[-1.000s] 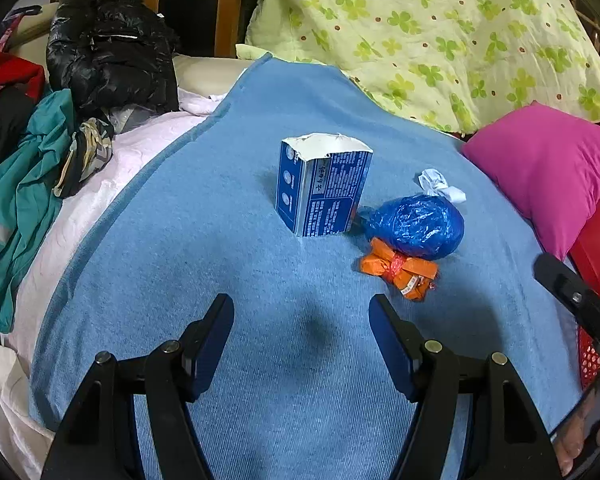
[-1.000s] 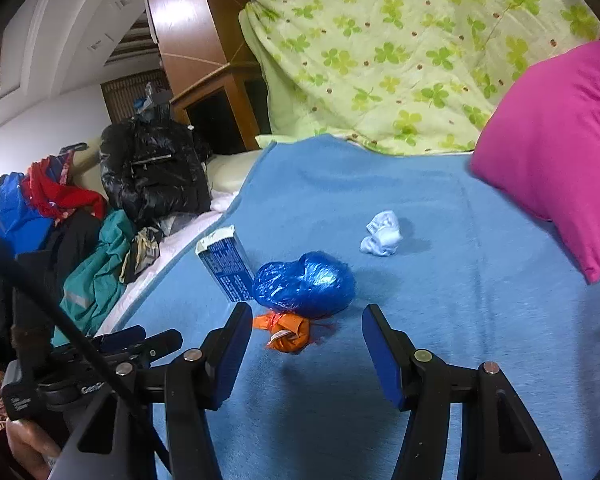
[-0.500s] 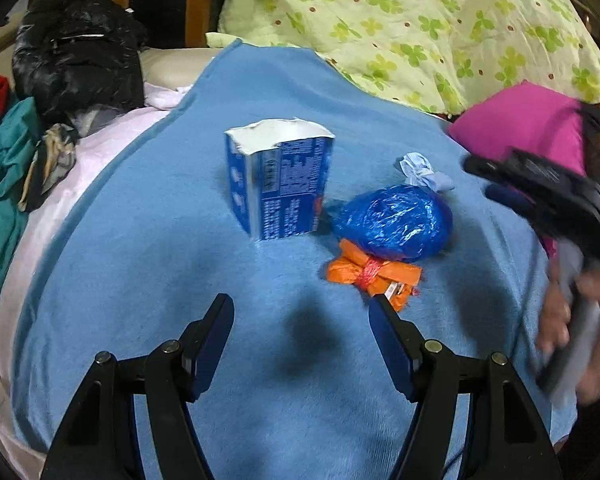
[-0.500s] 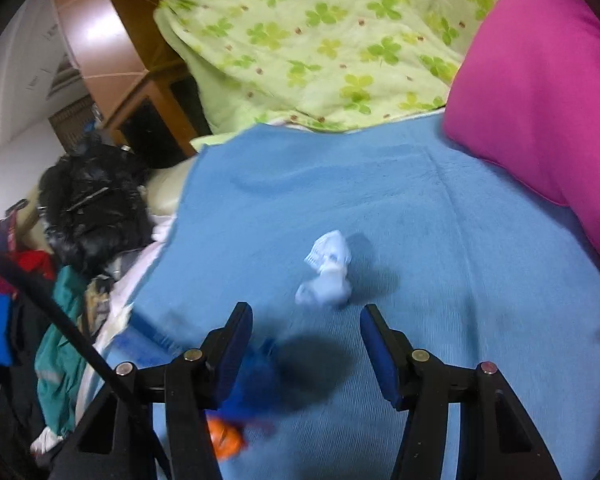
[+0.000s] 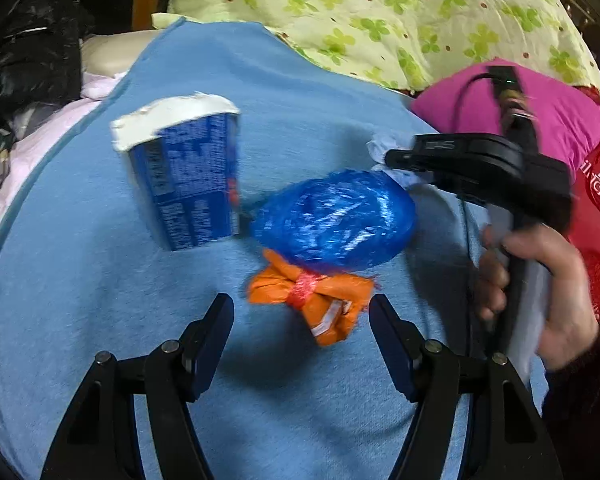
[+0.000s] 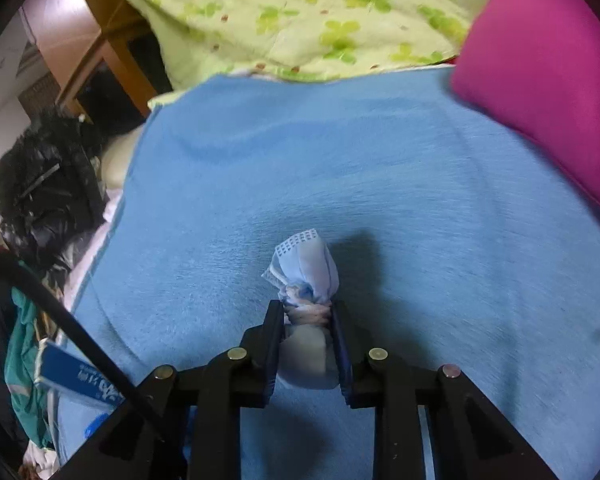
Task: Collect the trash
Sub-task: 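Grasp the light blue mask bundle with the right gripper while the left grasps the orange bundle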
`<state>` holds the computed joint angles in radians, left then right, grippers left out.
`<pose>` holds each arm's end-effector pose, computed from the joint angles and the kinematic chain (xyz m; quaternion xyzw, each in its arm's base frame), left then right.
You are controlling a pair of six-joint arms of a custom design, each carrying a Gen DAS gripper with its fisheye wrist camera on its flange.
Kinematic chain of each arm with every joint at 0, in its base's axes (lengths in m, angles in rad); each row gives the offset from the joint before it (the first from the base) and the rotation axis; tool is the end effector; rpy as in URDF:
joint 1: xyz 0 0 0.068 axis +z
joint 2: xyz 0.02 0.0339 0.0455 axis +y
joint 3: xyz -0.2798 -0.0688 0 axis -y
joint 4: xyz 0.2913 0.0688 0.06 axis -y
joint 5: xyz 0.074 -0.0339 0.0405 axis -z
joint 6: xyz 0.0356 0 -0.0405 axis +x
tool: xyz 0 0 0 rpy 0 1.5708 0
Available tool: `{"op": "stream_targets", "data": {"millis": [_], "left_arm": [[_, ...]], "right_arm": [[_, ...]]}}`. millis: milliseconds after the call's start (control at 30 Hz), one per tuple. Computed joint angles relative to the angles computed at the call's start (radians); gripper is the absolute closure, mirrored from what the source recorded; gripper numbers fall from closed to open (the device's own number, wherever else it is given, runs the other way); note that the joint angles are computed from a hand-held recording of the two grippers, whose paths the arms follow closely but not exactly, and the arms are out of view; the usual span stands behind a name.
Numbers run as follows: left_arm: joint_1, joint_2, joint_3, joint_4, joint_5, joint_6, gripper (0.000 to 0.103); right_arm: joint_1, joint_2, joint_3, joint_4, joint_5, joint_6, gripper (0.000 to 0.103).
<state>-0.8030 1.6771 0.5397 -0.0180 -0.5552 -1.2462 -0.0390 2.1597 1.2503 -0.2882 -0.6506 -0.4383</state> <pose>0.2000 -0.1802 0.0572 -0.2620 0.9056 -0.0302 0.3322 0.4395 0.0044 0.0579 -0.2428 0.9009 0.2636 0.2450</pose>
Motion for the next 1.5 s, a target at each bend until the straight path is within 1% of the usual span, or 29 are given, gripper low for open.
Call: {"op": "stream_targets", "data": {"millis": [133, 200, 267, 367, 433, 467, 533, 600, 667, 733, 800, 867, 900, 933, 1067, 1133, 1233, 1267, 1300, 1333, 1367, 1400, 1433, 1500], "left_arm": [[0.029, 0.047, 0.041, -0.006, 0.016, 0.021, 0.032], [0.045, 0.069, 0.058, -0.008, 0.023, 0.025, 0.032], [0.056, 0.089, 0.075, -0.016, 0.020, 0.025, 0.032], [0.069, 0.118, 0.100, -0.025, 0.016, 0.023, 0.032], [0.076, 0.136, 0.119, -0.028, 0.008, 0.028, 0.034], [0.075, 0.139, 0.121, -0.028, 0.005, 0.027, 0.043], [0.065, 0.139, 0.116, -0.023, -0.009, 0.016, 0.046], [0.056, 0.127, 0.099, -0.007, -0.013, 0.006, 0.050], [0.039, 0.119, 0.088, -0.009, -0.027, -0.013, 0.058], [0.023, 0.110, 0.082, -0.014, -0.036, -0.025, 0.060], [-0.006, 0.104, 0.080, -0.030, -0.049, -0.042, 0.065], [-0.042, 0.096, 0.081, -0.050, -0.066, -0.059, 0.068], [-0.065, 0.090, 0.078, -0.061, -0.077, -0.075, 0.102], [-0.085, 0.081, 0.075, -0.072, -0.078, -0.078, 0.098], [-0.180, 0.071, 0.098, -0.152, -0.140, -0.131, 0.099], [-0.203, 0.078, 0.118, -0.209, -0.164, -0.162, 0.099], [-0.198, 0.065, 0.109, -0.219, -0.171, -0.184, 0.099], [-0.204, 0.056, 0.100, -0.226, -0.172, -0.200, 0.086], [-0.200, 0.050, 0.092, -0.213, -0.170, -0.205, 0.062], [-0.197, 0.047, 0.091, -0.213, -0.177, -0.216, 0.050], [-0.190, 0.050, 0.094, -0.216, -0.188, -0.218, 0.034], [-0.190, 0.053, 0.100, -0.224, -0.199, -0.220, 0.031], [-0.182, 0.062, 0.109, -0.220, -0.202, -0.202, 0.031], [-0.147, 0.091, 0.132, -0.202, -0.185, -0.161, 0.029]], "right_arm": [[-0.103, -0.069, -0.050, -0.096, -0.055, -0.125, 0.077], [-0.161, -0.105, -0.057, -0.184, -0.085, -0.207, 0.077], [-0.226, -0.148, -0.076, -0.266, -0.122, -0.308, 0.077], [-0.315, -0.201, -0.115, -0.352, -0.158, -0.460, 0.077], [-0.375, -0.208, -0.117, -0.426, -0.182, -0.550, 0.077], [-0.409, -0.203, -0.113, -0.468, -0.193, -0.597, 0.077], [-0.481, -0.183, -0.094, -0.552, -0.208, -0.687, 0.077], [-0.517, -0.179, -0.092, -0.576, -0.211, -0.719, 0.077], [-0.555, -0.183, -0.092, -0.593, -0.218, -0.763, 0.077], [-0.587, -0.186, -0.085, -0.616, -0.236, -0.810, 0.077], [-0.611, -0.177, -0.063, -0.658, -0.254, -0.843, 0.077], [-0.641, -0.164, -0.039, -0.699, -0.272, -0.865, 0.077], [-0.653, -0.154, -0.026, -0.717, -0.275, -0.877, 0.077], [-0.662, -0.148, -0.015, -0.731, -0.278, -0.883, 0.077], [-0.709, -0.130, 0.017, -0.796, -0.293, -0.940, 0.077], [-0.724, -0.128, 0.022, -0.816, -0.292, -0.961, 0.077], [-0.732, -0.124, 0.019, -0.823, -0.283, -0.969, 0.077], [-0.733, -0.124, 0.018, -0.823, -0.281, -0.971, 0.077], [-0.733, -0.124, 0.016, -0.822, -0.279, -0.976, 0.077], [-0.731, -0.127, 0.011, -0.822, -0.278, -0.982, 0.077], [-0.730, -0.127, 0.006, -0.824, -0.275, -0.989, 0.077], [-0.725, -0.126, 0.003, -0.824, -0.274, -0.990, 0.077], [-0.722, -0.126, 0.001, -0.823, -0.271, -0.993, 0.077], [-0.716, -0.130, -0.012, -0.816, -0.264, -0.999, 0.077]]}}
